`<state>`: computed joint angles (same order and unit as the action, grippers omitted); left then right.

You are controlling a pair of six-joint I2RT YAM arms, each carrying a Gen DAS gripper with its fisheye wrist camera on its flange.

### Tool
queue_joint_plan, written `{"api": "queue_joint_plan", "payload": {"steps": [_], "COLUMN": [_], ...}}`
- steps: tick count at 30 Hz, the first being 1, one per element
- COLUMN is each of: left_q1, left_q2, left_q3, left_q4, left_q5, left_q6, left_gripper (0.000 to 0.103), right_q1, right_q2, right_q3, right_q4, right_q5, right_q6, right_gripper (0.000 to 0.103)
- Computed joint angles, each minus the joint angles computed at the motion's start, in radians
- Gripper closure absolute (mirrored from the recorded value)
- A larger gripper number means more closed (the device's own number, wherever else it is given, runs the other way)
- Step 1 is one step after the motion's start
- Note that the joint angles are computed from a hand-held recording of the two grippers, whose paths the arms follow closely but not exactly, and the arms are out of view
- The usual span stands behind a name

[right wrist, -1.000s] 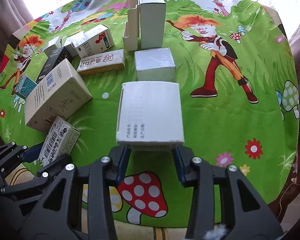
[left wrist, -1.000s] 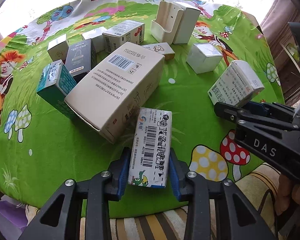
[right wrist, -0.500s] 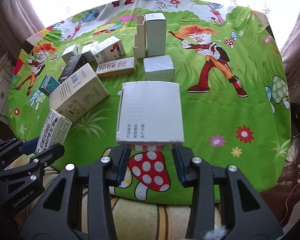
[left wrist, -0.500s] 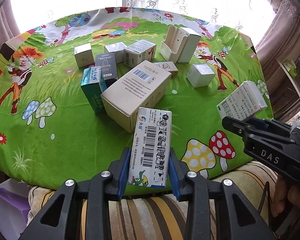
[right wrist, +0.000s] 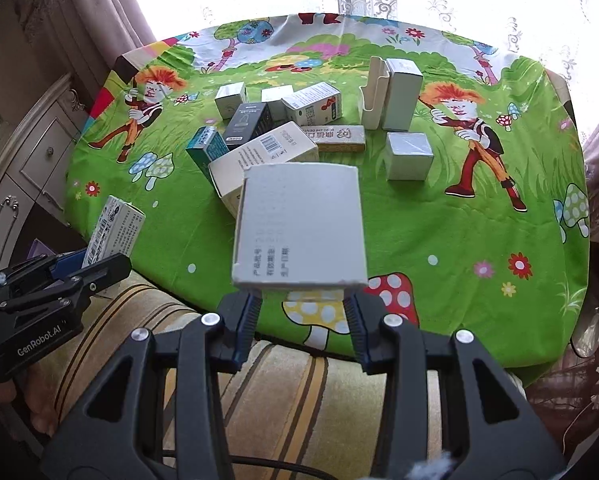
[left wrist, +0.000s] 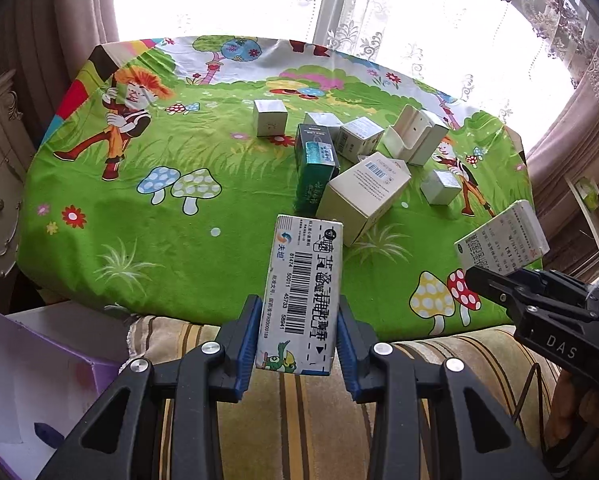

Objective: Organize rigid objects
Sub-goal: 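Carry the barcoded box and white box over the purple box with both tools, then open both tools to drop the two boxes into the purple box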

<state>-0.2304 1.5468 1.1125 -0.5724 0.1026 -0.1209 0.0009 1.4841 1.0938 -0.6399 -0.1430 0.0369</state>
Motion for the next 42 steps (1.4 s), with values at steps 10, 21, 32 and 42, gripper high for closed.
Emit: {"api": "queue_joint_plan", "payload": {"steps": [10, 21, 32, 42], "left_q1": [0.309, 0.615, 0.855, 0.951], "left_q2": [-0.135, -0.142, -0.086, -0.026], "left_q3": [-0.13, -0.19, -0.167, -0.15], "left_q4": [-0.012, 0.011, 0.023, 0.031], "left_q5": [0.037, 0.055, 0.096, 0.075], "left_q6": [0.097, 0.221, 0.302, 0.312], "left_gripper": [0.066, 0.066, 0.066, 0.066], "right_q1": [0.252, 0.575, 0.83, 0.96], "right_q2": [-0.036, 0.063, 0.257, 0.382], "right_q3": [0.024, 0.128, 0.325, 0.429], "right_q4": [-0.038, -0.071, -0.117, -0.138], "right_q5": [0.029, 0.045, 0.093, 0.069], "right_q6": [0.071, 0.128, 0.109, 0.077], "right_gripper": [0.059, 0.059, 0.059, 0.059]}}
